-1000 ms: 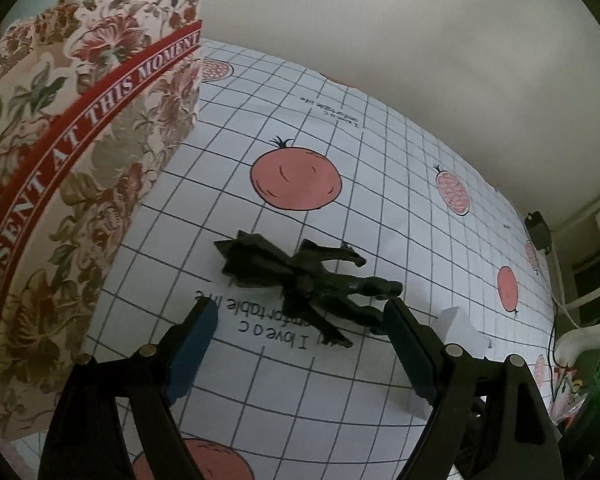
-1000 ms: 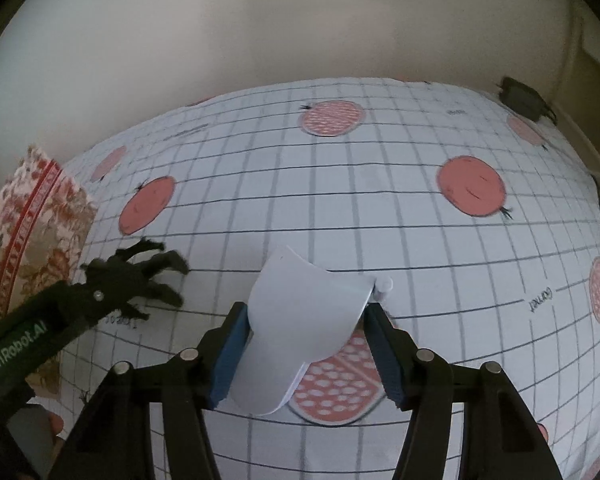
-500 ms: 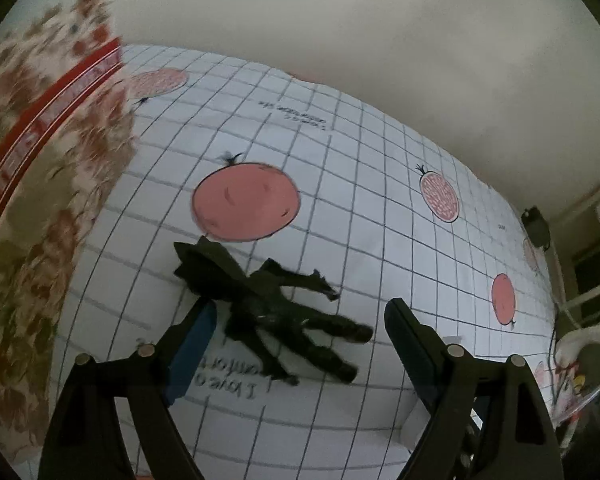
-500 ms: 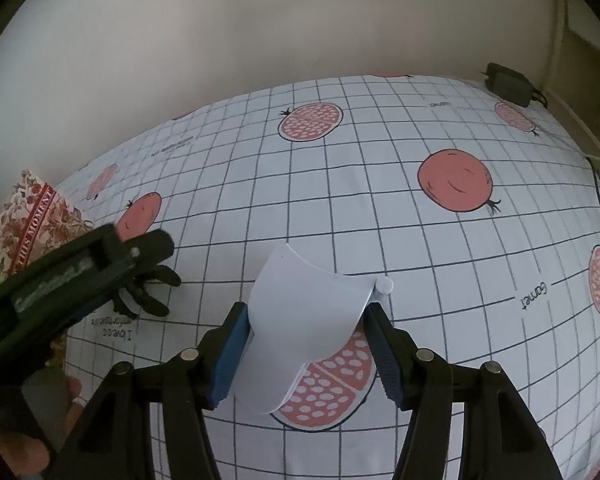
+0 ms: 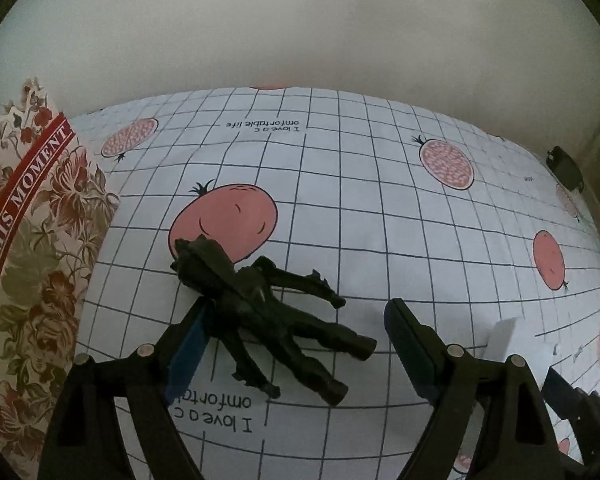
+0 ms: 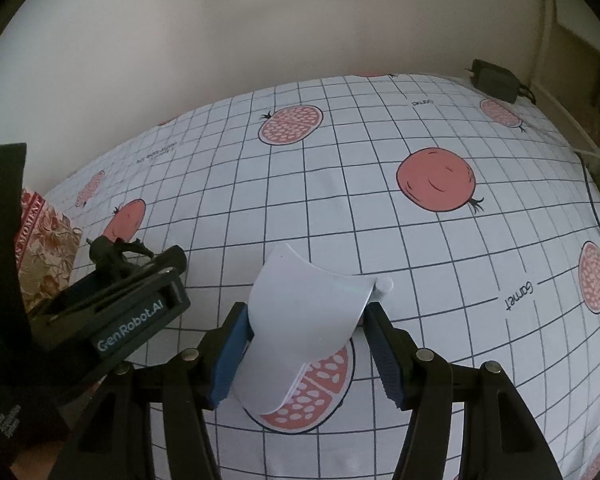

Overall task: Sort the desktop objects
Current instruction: 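Lift and carry the black figure with the left tool and white piece with the right tool over the box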

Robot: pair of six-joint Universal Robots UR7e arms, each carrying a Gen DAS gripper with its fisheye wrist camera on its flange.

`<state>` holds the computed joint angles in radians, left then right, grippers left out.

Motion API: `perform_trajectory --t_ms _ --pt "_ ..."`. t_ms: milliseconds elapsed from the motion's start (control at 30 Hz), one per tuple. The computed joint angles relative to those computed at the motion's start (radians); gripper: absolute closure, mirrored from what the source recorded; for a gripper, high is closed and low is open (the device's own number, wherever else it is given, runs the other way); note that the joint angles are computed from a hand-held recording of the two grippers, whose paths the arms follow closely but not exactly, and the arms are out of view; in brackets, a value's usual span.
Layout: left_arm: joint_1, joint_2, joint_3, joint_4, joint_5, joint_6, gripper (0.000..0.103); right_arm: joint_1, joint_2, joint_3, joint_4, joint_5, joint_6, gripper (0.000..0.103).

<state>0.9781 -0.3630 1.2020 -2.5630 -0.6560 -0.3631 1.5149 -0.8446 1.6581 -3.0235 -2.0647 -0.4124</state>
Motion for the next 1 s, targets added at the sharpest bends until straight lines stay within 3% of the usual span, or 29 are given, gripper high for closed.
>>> perform_trajectory --t_ms 400,567,767,1000 --pt "-0.001 0.002 0.019 -0.054 0.033 0.045 0.018 -0.006 -0.005 0.008 -0.009 0.005 -0.008 0.041" --pt "-0.001 -0.002 0.032 -0.083 0.043 0.055 0.027 -0.006 -0.006 0.007 -0.004 0.006 -0.006 0.041" --pt "0.001 -0.007 0.043 -0.102 0.038 0.076 0.028 -0.007 -0.012 0.012 0.001 0.001 -0.004 0.041" --pt "-0.004 -0.037 0.083 -0.066 0.029 0.033 0.028 -0.012 -0.035 0.029 0.027 0.012 0.029 0.042"
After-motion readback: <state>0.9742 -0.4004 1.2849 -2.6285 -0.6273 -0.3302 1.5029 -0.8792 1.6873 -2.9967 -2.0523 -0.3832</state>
